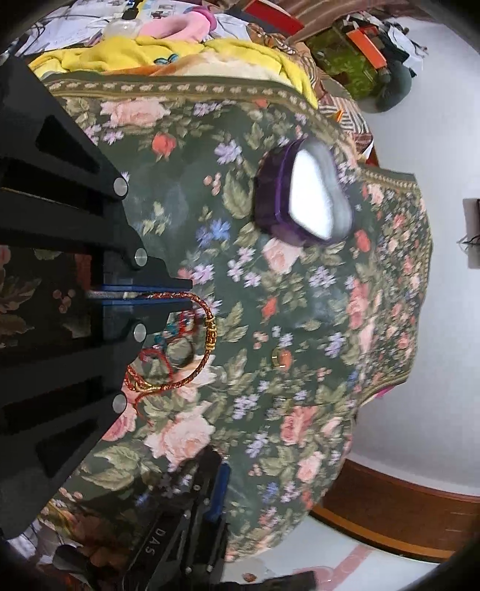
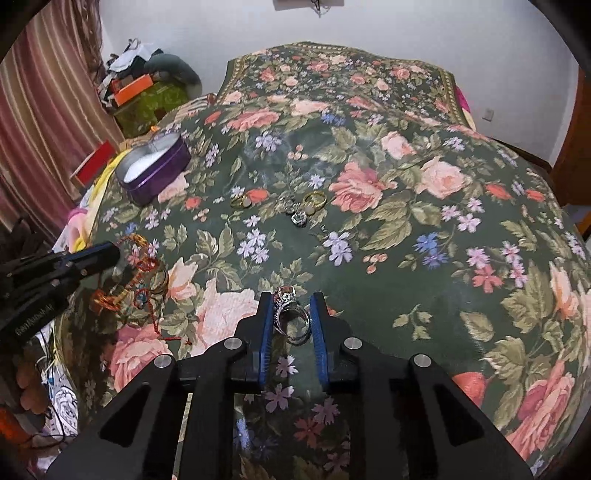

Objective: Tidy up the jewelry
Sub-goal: 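Carry the ring with the right tool while the left tool carries the bracelet over the heart tin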

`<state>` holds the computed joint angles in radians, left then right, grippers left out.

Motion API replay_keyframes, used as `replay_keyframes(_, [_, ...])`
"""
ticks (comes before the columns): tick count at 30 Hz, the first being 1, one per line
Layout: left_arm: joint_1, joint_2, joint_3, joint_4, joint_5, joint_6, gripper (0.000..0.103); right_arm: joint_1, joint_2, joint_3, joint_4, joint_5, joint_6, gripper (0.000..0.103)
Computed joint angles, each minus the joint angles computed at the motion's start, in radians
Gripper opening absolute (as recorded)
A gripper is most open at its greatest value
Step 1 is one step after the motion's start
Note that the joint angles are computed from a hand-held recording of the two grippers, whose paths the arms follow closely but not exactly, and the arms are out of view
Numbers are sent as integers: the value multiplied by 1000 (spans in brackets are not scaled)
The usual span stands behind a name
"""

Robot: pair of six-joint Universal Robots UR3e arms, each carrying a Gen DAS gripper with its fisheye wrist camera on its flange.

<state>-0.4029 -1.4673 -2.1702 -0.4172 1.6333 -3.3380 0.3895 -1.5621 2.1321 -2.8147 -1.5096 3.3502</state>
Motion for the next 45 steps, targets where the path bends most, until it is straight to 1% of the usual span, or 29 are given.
replay_keyframes(8, [-5, 69, 20, -7, 15, -19, 1, -6, -52, -10, 4, -6, 0, 18])
replay_keyframes(14, [7, 108, 25, -5, 25, -22, 1, 16, -40, -84, 10, -21, -5, 18])
replay_keyframes(24, [100, 187, 43, 13, 28, 4, 1, 91, 81, -307, 5, -61, -28, 18])
replay_keyframes(31, [208, 215, 54, 30, -2, 45, 1, 126, 187, -475, 15, -59, -40, 18])
replay_keyframes(38, [300, 173, 77, 64, -53, 64, 1, 151, 310, -648, 51, -37, -51, 18])
replay_keyframes(45, [336, 75, 104, 106, -73, 83, 1, 165, 438, -817, 104, -17, -71, 18])
